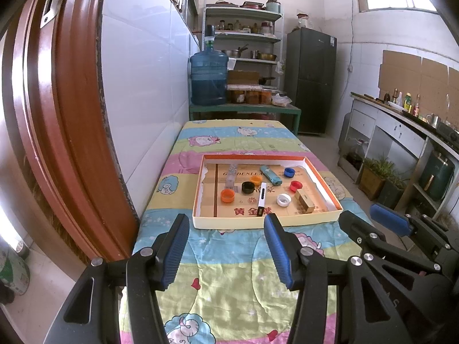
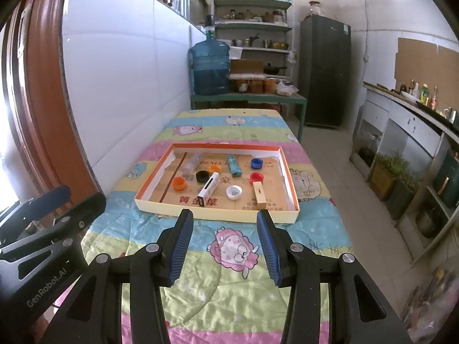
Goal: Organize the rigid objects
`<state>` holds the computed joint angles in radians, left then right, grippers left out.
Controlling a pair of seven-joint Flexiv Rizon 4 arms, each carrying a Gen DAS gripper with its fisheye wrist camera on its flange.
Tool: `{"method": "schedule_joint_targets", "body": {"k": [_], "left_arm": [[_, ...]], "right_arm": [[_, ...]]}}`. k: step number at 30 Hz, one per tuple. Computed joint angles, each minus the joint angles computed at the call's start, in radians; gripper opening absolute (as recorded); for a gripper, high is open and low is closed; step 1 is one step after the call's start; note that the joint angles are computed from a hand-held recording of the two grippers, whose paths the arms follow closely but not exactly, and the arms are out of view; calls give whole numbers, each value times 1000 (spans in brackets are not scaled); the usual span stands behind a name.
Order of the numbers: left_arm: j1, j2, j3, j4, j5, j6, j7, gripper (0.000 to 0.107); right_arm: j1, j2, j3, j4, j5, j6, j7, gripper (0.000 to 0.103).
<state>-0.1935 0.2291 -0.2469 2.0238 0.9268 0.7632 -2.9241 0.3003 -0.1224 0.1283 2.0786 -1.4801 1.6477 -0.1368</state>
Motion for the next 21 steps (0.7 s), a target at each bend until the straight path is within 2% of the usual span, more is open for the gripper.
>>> {"method": "schedule_joint_targets", "body": {"k": [21], "left_arm": [[2, -2, 0, 0, 1, 3, 0, 54]], "right_arm": [[3, 1, 0, 0, 8, -2, -8, 47]]}}
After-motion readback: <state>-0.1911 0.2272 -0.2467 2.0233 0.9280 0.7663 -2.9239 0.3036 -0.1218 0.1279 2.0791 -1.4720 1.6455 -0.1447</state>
